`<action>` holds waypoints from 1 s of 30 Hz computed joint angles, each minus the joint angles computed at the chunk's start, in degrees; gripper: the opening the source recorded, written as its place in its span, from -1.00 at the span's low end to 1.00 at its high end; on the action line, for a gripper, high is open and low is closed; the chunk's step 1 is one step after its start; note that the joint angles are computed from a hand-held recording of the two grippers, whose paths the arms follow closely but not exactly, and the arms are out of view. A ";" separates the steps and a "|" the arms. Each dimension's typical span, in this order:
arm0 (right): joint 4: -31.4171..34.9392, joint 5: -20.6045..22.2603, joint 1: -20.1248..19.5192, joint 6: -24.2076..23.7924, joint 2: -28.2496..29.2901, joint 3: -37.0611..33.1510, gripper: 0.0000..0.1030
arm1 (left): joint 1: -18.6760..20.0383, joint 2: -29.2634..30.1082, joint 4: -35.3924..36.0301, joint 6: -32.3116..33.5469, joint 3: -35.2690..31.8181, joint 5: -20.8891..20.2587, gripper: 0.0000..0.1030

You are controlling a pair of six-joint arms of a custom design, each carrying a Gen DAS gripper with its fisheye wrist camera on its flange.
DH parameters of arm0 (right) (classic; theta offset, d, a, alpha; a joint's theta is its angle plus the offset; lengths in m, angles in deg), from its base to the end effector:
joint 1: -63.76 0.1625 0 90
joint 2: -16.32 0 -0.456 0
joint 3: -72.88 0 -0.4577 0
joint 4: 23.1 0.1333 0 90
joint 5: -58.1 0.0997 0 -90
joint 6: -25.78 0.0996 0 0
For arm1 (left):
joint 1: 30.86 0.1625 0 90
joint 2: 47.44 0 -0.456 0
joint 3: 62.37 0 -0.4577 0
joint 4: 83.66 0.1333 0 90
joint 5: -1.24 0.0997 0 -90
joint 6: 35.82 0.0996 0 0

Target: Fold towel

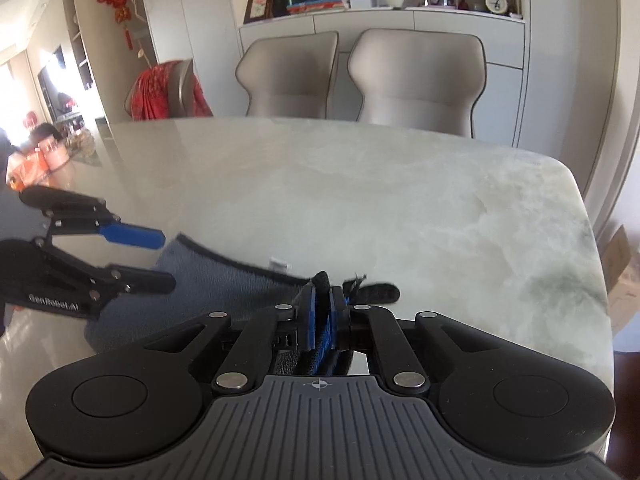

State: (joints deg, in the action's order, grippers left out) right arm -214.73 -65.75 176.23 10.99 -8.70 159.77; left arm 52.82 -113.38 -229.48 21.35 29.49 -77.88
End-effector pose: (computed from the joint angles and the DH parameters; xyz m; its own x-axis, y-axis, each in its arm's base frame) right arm 0.3618 -0.6712 -0.0481 -0.7987 -0.1699 0.5773 -0.5147 0.6898 -0.5091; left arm 0.0705 -0.7450 0.3437 -0.4546 0.7319 -0.5076 0.8806 0.4549 -0.1328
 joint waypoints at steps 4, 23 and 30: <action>2.08 -0.79 -0.39 0.20 0.69 -1.36 -0.86 | -0.28 1.15 -0.11 0.79 -0.62 1.45 -0.03; 4.29 4.87 -2.66 6.56 -1.02 1.01 -0.36 | 0.29 1.98 -2.08 3.06 -1.74 -1.30 0.12; 4.49 3.04 -1.80 2.33 -0.23 -0.28 -0.70 | -0.69 3.54 0.96 8.16 -2.68 2.14 -0.11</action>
